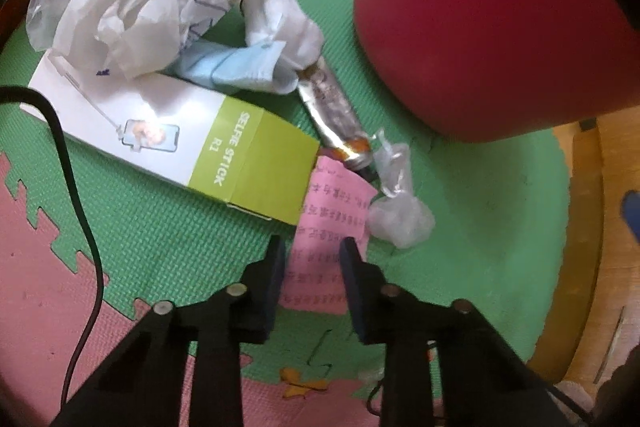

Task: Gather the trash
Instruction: 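Grasp the pink paper with the left tool and lift it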

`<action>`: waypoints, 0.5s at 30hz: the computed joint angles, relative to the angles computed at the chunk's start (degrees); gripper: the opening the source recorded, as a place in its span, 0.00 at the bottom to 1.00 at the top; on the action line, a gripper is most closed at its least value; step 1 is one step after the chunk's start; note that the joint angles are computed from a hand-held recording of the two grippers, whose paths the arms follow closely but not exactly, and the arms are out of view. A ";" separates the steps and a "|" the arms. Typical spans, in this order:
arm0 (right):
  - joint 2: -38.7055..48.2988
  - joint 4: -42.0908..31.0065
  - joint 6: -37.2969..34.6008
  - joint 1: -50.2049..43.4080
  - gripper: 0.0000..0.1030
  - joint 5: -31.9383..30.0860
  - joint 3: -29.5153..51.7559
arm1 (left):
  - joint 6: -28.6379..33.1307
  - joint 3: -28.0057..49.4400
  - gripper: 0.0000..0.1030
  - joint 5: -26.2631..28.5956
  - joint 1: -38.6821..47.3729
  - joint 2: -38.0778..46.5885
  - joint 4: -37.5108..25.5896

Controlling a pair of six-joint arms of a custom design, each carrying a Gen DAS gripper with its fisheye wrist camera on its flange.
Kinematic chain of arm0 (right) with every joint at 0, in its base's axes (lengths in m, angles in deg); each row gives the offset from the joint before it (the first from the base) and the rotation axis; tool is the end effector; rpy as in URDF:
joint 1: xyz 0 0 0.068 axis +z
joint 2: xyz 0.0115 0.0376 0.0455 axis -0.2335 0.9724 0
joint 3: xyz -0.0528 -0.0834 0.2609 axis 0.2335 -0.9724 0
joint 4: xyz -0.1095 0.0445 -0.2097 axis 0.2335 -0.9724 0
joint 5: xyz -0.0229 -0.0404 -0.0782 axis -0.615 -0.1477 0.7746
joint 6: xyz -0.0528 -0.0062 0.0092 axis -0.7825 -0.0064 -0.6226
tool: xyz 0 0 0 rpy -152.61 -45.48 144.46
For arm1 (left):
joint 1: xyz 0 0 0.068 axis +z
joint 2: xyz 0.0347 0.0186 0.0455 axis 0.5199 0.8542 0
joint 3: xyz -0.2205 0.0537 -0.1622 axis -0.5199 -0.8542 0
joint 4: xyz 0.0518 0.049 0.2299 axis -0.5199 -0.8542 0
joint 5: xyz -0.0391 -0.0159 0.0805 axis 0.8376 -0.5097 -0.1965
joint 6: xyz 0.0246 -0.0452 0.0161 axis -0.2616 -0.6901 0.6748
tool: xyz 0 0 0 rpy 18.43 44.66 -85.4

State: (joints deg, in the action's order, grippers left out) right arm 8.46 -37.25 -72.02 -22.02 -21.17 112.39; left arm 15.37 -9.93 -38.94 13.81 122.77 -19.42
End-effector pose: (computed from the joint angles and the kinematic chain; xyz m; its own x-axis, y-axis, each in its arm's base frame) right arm 0.2437 -0.0177 0.2388 -0.7249 -0.4405 -0.5296 -0.6158 0.7589 0.2117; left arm 0.1779 -0.0610 0.1087 -0.9064 -0.4020 -0.1299 -0.3546 0.8911 -0.2832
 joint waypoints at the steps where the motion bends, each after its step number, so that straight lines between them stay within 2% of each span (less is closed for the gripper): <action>1: 0.33 0.09 0.05 0.01 0.57 0.10 0.07 | -0.30 -0.16 0.23 0.13 -0.12 -1.01 -0.21; 6: 1.74 0.61 0.44 0.10 0.57 1.28 -0.10 | -1.36 -0.64 0.14 1.02 -0.95 -6.24 -2.57; 12: 2.24 1.56 0.68 0.28 0.57 2.33 -0.58 | -0.67 0.14 0.13 -1.07 -1.40 -14.68 -10.14; 15: 2.58 2.17 1.08 0.64 0.57 3.15 -0.73 | -0.37 0.31 0.14 -0.36 -1.22 -14.13 -10.12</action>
State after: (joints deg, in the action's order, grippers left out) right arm 11.04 -35.07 -70.95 -21.38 -18.02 111.66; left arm 15.01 -9.62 -39.30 12.59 108.64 -29.53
